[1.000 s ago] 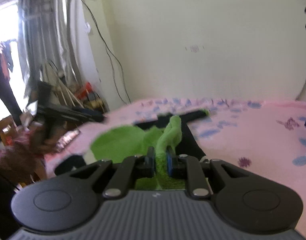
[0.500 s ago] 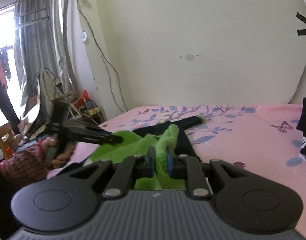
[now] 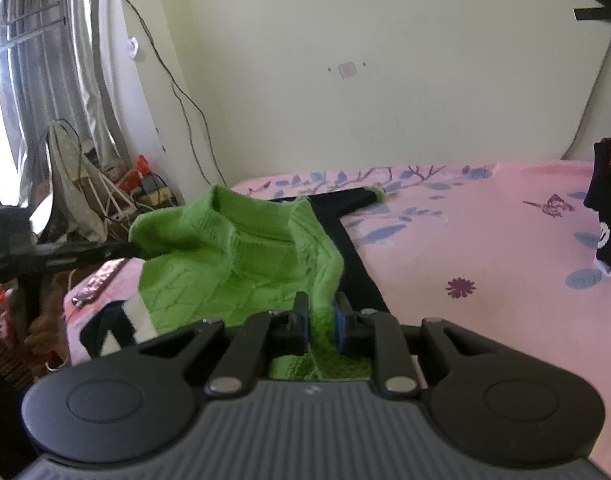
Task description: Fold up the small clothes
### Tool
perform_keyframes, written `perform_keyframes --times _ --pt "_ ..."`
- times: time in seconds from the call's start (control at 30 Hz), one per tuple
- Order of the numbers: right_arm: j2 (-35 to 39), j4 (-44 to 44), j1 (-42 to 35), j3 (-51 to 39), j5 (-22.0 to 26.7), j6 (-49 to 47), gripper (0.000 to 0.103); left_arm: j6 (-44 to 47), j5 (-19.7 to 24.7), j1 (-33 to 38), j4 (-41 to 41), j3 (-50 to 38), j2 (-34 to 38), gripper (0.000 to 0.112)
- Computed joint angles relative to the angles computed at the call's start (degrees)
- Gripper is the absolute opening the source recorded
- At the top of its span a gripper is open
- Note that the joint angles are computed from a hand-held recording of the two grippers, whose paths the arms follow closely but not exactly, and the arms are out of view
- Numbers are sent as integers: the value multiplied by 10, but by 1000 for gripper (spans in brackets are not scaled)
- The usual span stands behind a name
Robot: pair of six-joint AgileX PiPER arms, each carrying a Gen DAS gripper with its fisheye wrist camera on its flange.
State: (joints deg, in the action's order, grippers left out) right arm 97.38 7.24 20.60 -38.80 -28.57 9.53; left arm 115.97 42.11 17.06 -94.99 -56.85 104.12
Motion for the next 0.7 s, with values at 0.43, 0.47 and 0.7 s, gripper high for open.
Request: perform_keyframes --times 0.43,0.47,0.7 --pt "21 -7 -4 -27 27 10 30 -50 -25 -1 49 -38 11 27" --pt "20 -1 -2 -28 30 3 34 -64 -29 -5 57 -57 14 34" --pt "27 0 -5 -37 30 13 60 -230 -34 -57 209 -273 125 71"
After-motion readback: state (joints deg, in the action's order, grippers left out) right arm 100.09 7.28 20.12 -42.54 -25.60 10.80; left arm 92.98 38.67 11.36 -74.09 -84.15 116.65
